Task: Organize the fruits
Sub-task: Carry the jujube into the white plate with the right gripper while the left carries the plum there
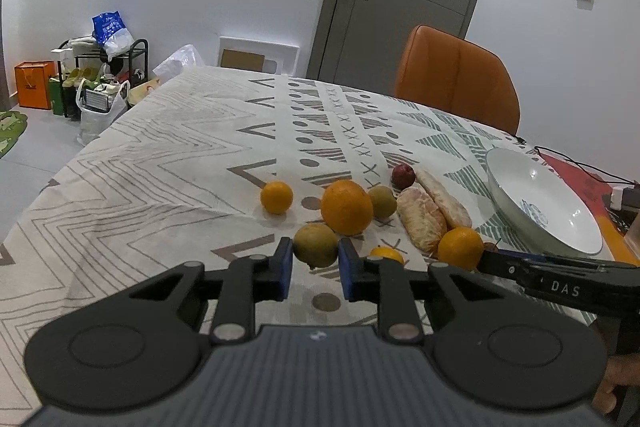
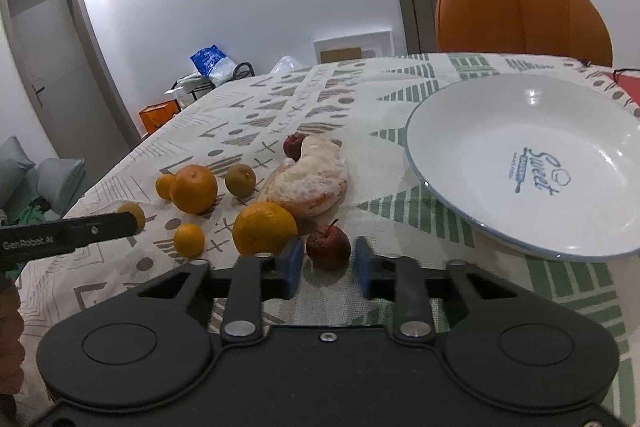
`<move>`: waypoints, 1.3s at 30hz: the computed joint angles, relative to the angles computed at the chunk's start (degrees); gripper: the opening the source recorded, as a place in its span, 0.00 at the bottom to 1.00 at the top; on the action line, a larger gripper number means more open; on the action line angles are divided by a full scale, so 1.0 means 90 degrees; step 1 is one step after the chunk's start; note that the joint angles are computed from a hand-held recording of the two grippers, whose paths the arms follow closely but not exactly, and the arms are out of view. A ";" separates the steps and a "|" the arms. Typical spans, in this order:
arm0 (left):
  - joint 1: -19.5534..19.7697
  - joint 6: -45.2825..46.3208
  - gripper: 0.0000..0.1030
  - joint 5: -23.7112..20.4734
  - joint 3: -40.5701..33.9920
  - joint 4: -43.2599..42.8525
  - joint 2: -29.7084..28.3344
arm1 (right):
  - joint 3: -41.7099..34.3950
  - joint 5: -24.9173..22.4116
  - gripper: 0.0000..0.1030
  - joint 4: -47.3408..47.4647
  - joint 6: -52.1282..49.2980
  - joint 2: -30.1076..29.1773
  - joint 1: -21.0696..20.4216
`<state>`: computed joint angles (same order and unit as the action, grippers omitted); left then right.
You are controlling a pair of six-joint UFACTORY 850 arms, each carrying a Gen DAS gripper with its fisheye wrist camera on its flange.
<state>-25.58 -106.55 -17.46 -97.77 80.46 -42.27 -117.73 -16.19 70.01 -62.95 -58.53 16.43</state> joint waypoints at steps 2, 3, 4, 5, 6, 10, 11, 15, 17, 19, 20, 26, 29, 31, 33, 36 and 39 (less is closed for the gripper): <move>-0.0016 0.0021 0.22 -0.0021 -0.0013 0.0015 0.0006 | 0.0010 -0.0045 0.21 0.0024 -0.0073 0.0017 -0.0005; -0.0025 0.0057 0.22 -0.0029 -0.0037 -0.0002 -0.0003 | 0.0079 -0.0083 0.21 0.0330 -0.0378 0.0058 -0.0018; -0.0037 0.0110 0.22 -0.0036 -0.0072 -0.0030 -0.0016 | 0.0165 -0.0094 0.21 0.0631 -0.0680 0.0111 -0.0027; -0.0048 0.0156 0.22 -0.0045 -0.0113 -0.0047 -0.0034 | 0.0257 -0.0058 0.21 0.0822 -0.0884 0.0175 -0.0029; -0.0062 0.0194 0.22 -0.0053 -0.0155 -0.0054 -0.0052 | 0.0355 -0.0027 0.21 0.1060 -0.1139 0.0239 -0.0034; -0.0127 0.0460 0.22 -0.0036 -0.0391 -0.0212 -0.0171 | 0.0721 -0.0066 0.21 0.2062 -0.2095 0.0473 -0.0113; -0.0144 0.0542 0.22 -0.0033 -0.0454 -0.0265 -0.0205 | 0.0791 -0.0072 0.21 0.2242 -0.2263 0.0520 -0.0134; -0.0213 0.0936 0.22 -0.0046 -0.0723 -0.0562 -0.0360 | 0.1134 -0.0127 0.21 0.3129 -0.3093 0.0736 -0.0229; -0.0255 0.1111 0.22 -0.0053 -0.0842 -0.0683 -0.0425 | 0.1289 -0.0170 0.21 0.3583 -0.3504 0.0832 -0.0279; -0.0297 0.1297 0.22 -0.0063 -0.0963 -0.0803 -0.0490 | 0.1412 -0.0196 0.21 0.3966 -0.3856 0.0907 -0.0321; -0.0320 0.1388 0.22 -0.0072 -0.1023 -0.0858 -0.0523 | 0.1476 -0.0213 0.21 0.4152 -0.4023 0.0945 -0.0345; -0.0455 0.2138 0.22 -0.0185 -0.1533 -0.1418 -0.0803 | 0.1772 -0.0352 0.21 0.4994 -0.4767 0.1110 -0.0488; -0.0526 0.2522 0.22 -0.0247 -0.1831 -0.1712 -0.0970 | 0.1910 -0.0444 0.21 0.5437 -0.5125 0.1183 -0.0570; -0.0573 0.2801 0.22 -0.0281 -0.2045 -0.1917 -0.1092 | 0.1974 -0.0472 0.21 0.5662 -0.5303 0.1214 -0.0623; -0.0605 0.3184 0.22 -0.0319 -0.2299 -0.2227 -0.1237 | 0.2047 -0.0491 0.21 0.5850 -0.5442 0.1247 -0.0675; -0.0659 0.3774 0.22 -0.0392 -0.2714 -0.2725 -0.1481 | 0.2128 -0.0502 0.21 0.6095 -0.5598 0.1273 -0.0757; -0.0718 0.4296 0.22 -0.0491 -0.3159 -0.3151 -0.1739 | 0.2187 -0.0508 0.21 0.6365 -0.5750 0.1290 -0.0833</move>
